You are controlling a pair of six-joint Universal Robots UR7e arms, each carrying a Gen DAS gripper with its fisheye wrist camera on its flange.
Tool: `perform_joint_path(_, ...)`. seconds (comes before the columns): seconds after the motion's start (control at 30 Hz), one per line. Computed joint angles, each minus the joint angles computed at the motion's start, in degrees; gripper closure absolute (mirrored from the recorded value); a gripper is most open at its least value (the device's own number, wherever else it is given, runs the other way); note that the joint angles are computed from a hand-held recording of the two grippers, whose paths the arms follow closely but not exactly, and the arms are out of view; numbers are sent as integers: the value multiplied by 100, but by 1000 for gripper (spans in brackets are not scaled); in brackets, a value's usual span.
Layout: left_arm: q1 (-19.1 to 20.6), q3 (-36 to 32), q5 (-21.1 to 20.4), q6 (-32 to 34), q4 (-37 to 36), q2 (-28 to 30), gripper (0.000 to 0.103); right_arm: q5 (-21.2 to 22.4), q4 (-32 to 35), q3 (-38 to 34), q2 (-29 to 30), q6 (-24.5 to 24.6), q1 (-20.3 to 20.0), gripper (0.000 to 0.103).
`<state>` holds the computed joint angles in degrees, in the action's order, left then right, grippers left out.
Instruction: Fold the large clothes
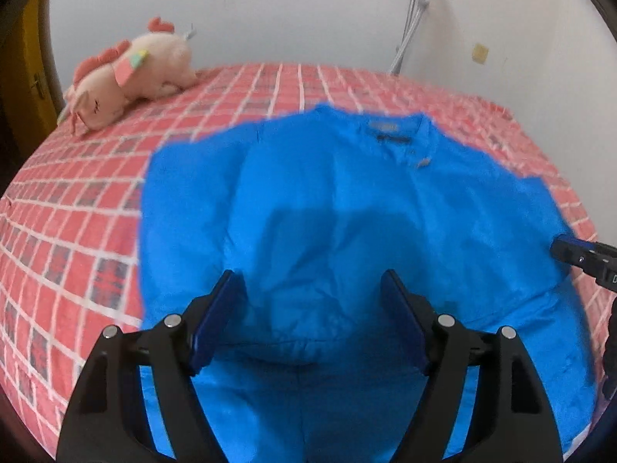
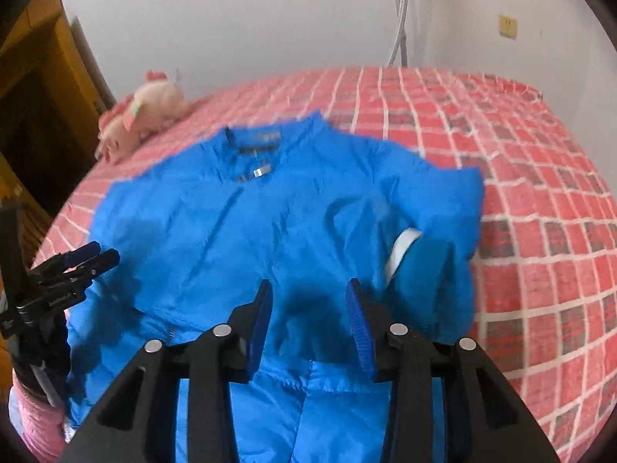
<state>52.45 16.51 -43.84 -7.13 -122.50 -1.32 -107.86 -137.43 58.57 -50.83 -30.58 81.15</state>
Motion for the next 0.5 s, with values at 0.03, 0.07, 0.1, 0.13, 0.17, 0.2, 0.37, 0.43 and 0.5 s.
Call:
perform_joint_path(0.03,25,-183,21,29,153,110,28,-8,64,-36,30,12,-19,64)
perform_joint_path(0.07,43,-300,26,88,235,180,27,33,223,-157,94,59,-58,64)
perform_joint_path(0.1,55,-282,25,121,225,176,26,95,291,-174,89,99,-94,65)
perform_joint_path(0.13,65,-269,15,123,207,173,26,138,311,-175,86,121,-118,65)
perform_joint_path(0.17,72,-242,7,121,176,164,26,168,307,-169,87,129,-137,66)
perform_joint_path(0.2,76,-141,12,133,108,120,26,181,266,-132,79,111,-151,66)
perform_joint_path(0.37,64,352,37,141,-311,-96,28,341,67,-12,26,116,-182,66)
perform_joint_path(0.43,1,929,102,98,-669,-397,28,454,-38,177,-137,93,-162,63)
perform_joint_path(0.5,-48,1298,-8,183,-1054,-589,28,644,-96,384,-317,-38,-117,63)
